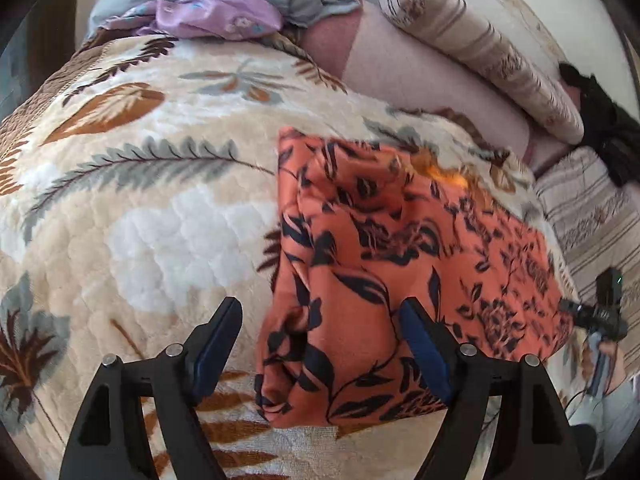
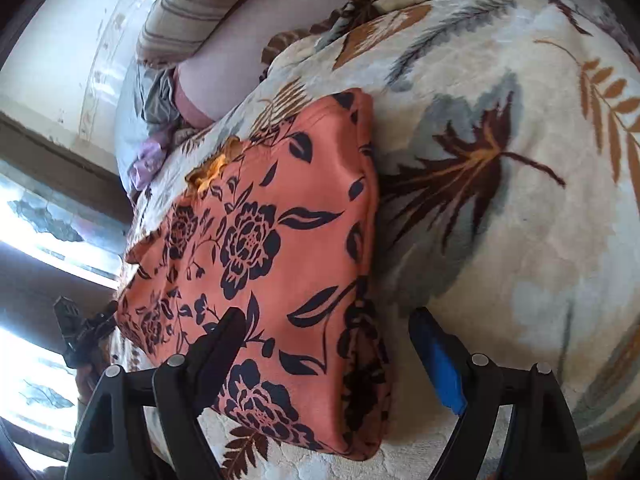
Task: Fold small clothes
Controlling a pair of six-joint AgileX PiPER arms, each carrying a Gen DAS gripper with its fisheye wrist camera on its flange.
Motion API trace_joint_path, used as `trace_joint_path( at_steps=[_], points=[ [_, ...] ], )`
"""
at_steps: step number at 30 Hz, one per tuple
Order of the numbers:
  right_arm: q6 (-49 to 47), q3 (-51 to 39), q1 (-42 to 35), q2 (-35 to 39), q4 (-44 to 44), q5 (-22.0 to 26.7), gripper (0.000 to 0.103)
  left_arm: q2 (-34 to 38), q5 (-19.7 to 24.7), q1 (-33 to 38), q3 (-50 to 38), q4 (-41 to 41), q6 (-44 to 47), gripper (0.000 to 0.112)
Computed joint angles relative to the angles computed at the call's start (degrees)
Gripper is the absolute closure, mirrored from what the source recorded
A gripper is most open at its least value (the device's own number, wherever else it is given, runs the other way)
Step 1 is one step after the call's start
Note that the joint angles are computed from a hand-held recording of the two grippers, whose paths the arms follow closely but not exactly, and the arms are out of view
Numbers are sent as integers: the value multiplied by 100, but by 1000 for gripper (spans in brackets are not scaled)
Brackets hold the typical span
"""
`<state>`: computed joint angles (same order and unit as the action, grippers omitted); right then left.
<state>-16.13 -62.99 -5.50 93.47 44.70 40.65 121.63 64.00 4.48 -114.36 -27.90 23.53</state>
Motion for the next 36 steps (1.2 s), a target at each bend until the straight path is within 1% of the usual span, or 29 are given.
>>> trace_joint_path(
  at_steps=[1,2,3,4,5,6,7,8,10,12,14,15,18,19,20,21,22,23,24,25,26,28,31,33,34,36],
  points=[
    [104,-124,117,63,-145,1,20,166,67,-124,-126,228,-173,31],
    [265,-297,225,160,-341,77,24,247,-32,-219,-141,364,-275,31],
    [596,-513,391,275,-767,135,27,165,-317,-282,25,422,-244,31],
    [910,-708,518,396,-1171,218,37,188,-374,-372,-20,598,-311,44],
    [1136,-842,548,489,-1346,306,52,300,-202,-422,-252,679,-381,66],
    [1172,-943,495,564,-1292,440,61,494,199,-394,-676,536,-479,78],
    [1190,-1056,455,623,-1226,572,71,655,506,-397,-1063,524,-693,88],
    [1297,-1184,492,624,-1324,682,78,674,583,-437,-1234,636,-849,92],
    [1589,-1363,630,418,-1554,770,82,441,522,-446,-1172,641,-950,93],
    [1670,-1369,603,-4,-1440,831,83,-73,346,-363,-773,362,-808,94],
    [1894,-1476,696,-393,-1676,1087,83,-594,391,-259,-401,151,-632,94],
    [1977,-1445,737,-618,-1757,1236,83,-953,327,-190,-29,58,-498,94],
    [1943,-834,707,-1442,-1597,1617,83,-1905,236,101,1290,-158,-71,92],
    [1873,-472,661,-1665,-1439,1680,80,-2077,182,184,1706,-131,-14,84],
    [1902,-62,722,-1840,-1461,1611,72,-2201,38,264,2197,-114,65,68],
    [1831,356,783,-1931,-1553,1524,65,-2241,-170,254,2653,95,67,56],
    [1739,757,810,-1924,-1596,1476,37,-2214,-374,263,3062,318,80,49],
    [1843,1124,803,-1932,-1695,1405,27,-2165,-500,348,3349,312,247,47],
    [1748,1480,699,-2072,-1565,1206,28,-2344,-700,465,3560,76,540,47],
    [1445,1758,484,-2403,-1223,1015,29,-2425,-670,547,3573,-10,608,47],
    [1371,1845,236,-2602,-1054,1054,28,-2448,-559,574,3429,115,446,47],
    [1266,1848,-200,-2924,-907,1089,28,-2480,-521,699,3191,-148,646,47],
    [1184,1513,-505,-2892,-964,1124,28,-2236,-514,536,2634,-61,717,47],
    [1152,1255,-379,-2674,-988,976,28,-1909,-470,328,2187,3,797,47],
    [1206,1129,-232,-2553,-1156,873,28,-1766,-485,183,1986,136,747,47],
    [1567,930,112,-2336,-1785,638,28,-1451,-342,-34,1534,269,829,47]
  ],
)
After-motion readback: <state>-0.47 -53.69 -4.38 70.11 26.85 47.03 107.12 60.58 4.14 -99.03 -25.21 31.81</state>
